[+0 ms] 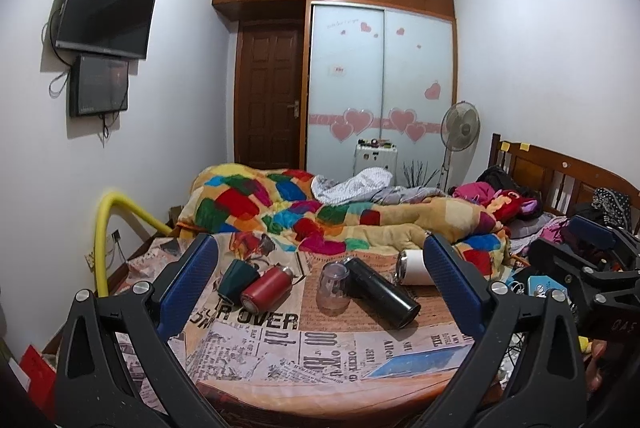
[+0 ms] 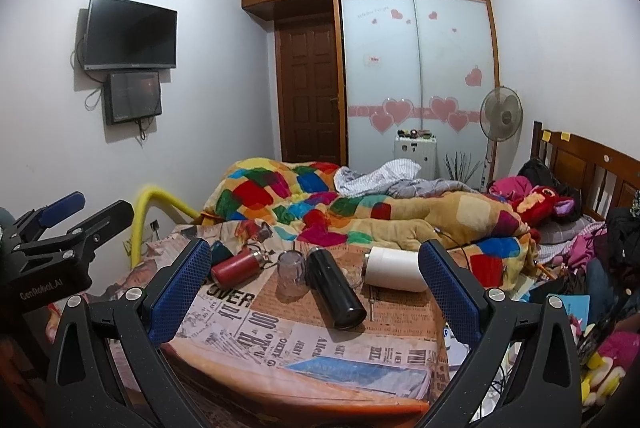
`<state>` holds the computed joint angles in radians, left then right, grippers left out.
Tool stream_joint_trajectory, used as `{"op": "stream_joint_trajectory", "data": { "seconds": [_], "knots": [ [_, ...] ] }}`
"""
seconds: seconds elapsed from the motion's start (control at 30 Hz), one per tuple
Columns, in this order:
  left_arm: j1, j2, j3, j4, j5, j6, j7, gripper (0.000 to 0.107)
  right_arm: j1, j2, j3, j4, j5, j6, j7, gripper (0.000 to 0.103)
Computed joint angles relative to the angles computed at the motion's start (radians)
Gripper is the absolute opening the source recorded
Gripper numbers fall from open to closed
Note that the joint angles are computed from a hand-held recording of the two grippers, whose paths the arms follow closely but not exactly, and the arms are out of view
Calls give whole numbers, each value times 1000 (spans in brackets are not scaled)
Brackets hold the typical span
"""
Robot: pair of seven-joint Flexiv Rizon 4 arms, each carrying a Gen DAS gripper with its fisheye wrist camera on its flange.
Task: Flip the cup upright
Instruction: 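Reach the left gripper to the lying red thermos bottle and close on it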
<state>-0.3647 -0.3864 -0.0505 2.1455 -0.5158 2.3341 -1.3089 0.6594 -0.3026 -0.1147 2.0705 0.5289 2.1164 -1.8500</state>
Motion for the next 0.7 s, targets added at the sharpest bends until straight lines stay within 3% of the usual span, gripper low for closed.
{"op": "stream_joint_trajectory", "data": {
  "seconds": [0.2,0.33,0.47,0.53,0.7],
  "knots": [
    [48,-80,21,-100,-7,-162,29,103,15,-49,-62,-36,-17,-75,40,103],
    [87,-171,64,-236,3,-393,82,103,54,-95,-146,-68,-44,-157,102,103],
    [65,-291,175,-412,14,-637,109,103,95,-126,-221,-85,-79,-218,166,103],
    [93,-337,178,-487,39,-730,116,103,102,-151,-249,-102,-104,-256,203,103],
    [176,-459,154,-702,98,-982,130,84,75,-209,-261,-153,-177,-327,289,103]
  ]
}}
